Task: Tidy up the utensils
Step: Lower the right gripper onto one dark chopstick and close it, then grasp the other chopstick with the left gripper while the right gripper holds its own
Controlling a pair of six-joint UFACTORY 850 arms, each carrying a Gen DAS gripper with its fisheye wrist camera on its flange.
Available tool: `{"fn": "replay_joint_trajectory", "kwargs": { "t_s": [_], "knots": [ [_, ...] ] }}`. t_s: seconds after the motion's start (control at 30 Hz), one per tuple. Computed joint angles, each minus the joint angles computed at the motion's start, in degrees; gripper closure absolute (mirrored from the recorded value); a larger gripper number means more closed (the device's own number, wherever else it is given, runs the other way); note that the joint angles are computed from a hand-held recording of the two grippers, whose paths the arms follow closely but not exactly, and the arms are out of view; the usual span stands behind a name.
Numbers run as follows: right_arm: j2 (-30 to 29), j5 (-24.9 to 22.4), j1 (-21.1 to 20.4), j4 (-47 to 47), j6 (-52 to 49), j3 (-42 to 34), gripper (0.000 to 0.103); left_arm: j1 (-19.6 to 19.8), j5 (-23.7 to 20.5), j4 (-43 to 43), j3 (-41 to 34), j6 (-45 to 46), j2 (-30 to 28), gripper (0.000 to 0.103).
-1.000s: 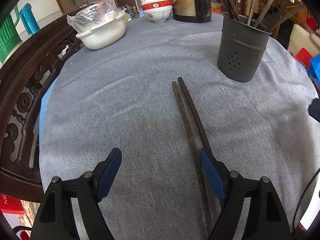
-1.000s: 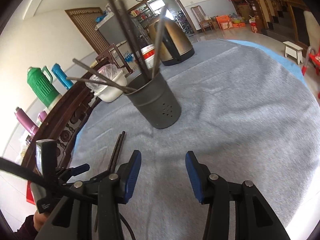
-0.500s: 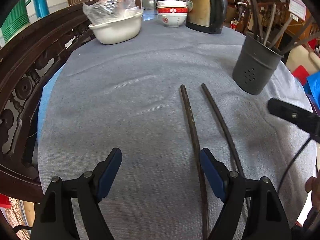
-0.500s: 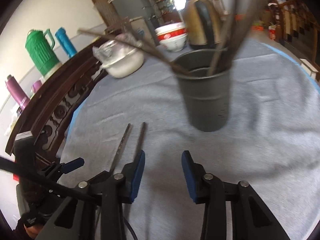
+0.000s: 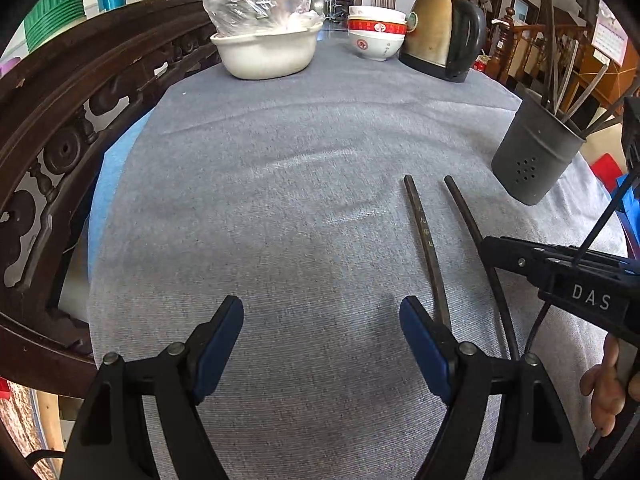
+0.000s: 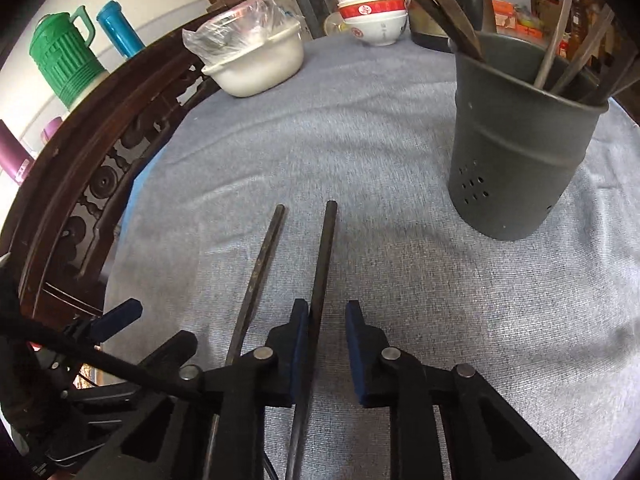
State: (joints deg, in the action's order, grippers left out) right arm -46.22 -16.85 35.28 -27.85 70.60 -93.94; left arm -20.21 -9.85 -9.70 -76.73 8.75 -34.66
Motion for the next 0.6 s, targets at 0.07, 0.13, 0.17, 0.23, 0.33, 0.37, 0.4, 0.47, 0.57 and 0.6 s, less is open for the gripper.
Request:
{"fn": "replay_joint_trajectory", "kwargs": {
  "t_s": [0.07,0.13,0.17,0.23,0.33,0.37,0.4,0.47,0.57,0.6],
  "knots": [
    [-0.19,-1.26,0.2,-0.45,-0.01,-0.56,0.086,0.05,0.11,-0.61,0.2,0.56,0.16,0.022],
    [0.06,-2.36,0.28,-0.68,0.37,-0.48,0.088,0.08,0.23,-1.25,0.38,1.11,0.31,0.022],
    [0.31,-2.55,0.26,-0.82,0.76,-0.16,0.088,0.09,0.16,-1.32,0.29,1.2,0.29,0.022],
    [1.45,-2.48,0.13,-2.06,3.17,1.52,0.088,0.02,0.3,-0.88,0.44,0.93,0.46,0.022],
    [3.1,-2.57,-0.09,-3.69,7.09,4.25,0.088,-0.16,0.22,0.01,0.54,0.24,0.68,0.022],
    [3.76,-1.82,-0.23,-4.22,8.26,5.4,0.088,-0.17,0.13,-0.54,0.51,0.85,0.72,0.022],
    [4.5,-1.05,-0.37,-4.49,9.25,6.62,0.088,-0.15,-0.13,-2.1,0.36,2.51,0.73,0.022],
    [5.73,-0.74,-0.46,-5.76,11.47,8.36,0.088,0.09,-1.24,-8.45,-0.46,9.0,0.44,0.022],
    [7.73,3.39,-1.28,-7.48,16.08,11.56,0.086,0.58,-3.78,-15.97,-2.88,16.47,-0.71,0.022],
    [8.45,4.95,-1.59,-9.66,19.65,12.61,0.086,0.72,-5.03,-17.49,-3.97,17.97,-1.27,0.022]
  ]
}}
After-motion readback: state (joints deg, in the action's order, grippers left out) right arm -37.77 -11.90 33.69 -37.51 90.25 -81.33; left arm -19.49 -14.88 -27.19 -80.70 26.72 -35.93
